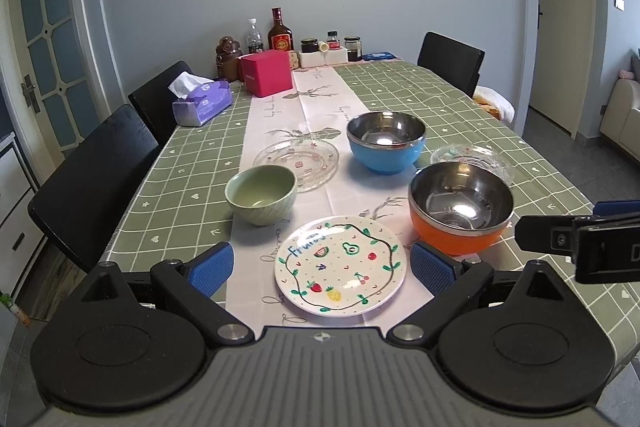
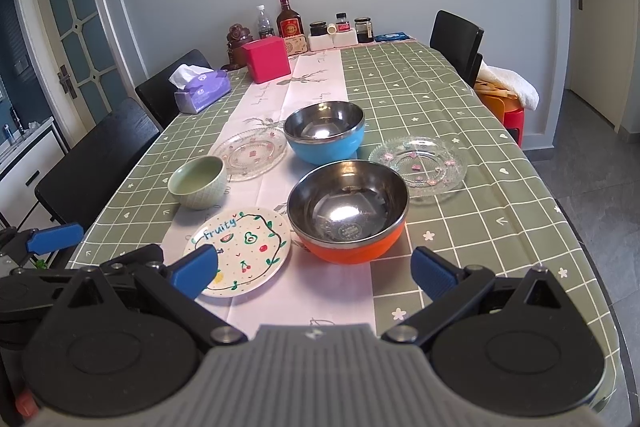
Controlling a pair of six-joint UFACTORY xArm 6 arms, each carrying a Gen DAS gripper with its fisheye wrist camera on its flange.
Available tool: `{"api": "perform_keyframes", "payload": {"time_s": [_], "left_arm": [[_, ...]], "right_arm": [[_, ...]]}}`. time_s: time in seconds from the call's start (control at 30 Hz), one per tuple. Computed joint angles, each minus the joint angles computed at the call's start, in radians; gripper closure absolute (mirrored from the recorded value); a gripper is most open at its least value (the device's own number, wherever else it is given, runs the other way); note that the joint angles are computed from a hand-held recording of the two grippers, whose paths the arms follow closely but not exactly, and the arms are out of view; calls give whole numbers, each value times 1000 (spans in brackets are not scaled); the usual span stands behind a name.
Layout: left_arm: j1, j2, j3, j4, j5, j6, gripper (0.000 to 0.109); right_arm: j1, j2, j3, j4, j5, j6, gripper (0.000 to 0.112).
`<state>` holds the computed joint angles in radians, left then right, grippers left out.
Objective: Organize plates and bowls
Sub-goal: 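Lower the left tool onto the white Fruity plate rim and close it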
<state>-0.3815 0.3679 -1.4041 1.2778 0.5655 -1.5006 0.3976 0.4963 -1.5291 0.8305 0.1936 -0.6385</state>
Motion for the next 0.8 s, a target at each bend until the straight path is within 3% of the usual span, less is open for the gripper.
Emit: {"api": "perform_keyframes", "payload": {"time_s": [0.13,0.23,0.3,0.37,0.43,0.6,0.7,0.8], "left_arm": [[11,-5,19,33,-23,-47,6],[41,-16,45,10,-87,-63,6],[63,-17,57,19,-138,-108,15],[82,-13,62,43,-184,-136,18],[83,-11,62,90,-183,-177,19],[104,5,54,243,-219,-355,34],[128,22,46,209,-254,-344,49],[150,44,38,154,-276,-307,63]], "right_arm": [[5,19,-25,247,4,-197,12],[14,33,-42,435,-9,-379,12],[20,46,-54,493,-15,-449,12],[22,57,-65,537,-6,-502,16],[23,71,-75,537,5,-511,25],[20,132,-122,375,58,-355,43],[14,176,-166,315,109,-268,58],[17,219,-208,234,128,-187,66]]}}
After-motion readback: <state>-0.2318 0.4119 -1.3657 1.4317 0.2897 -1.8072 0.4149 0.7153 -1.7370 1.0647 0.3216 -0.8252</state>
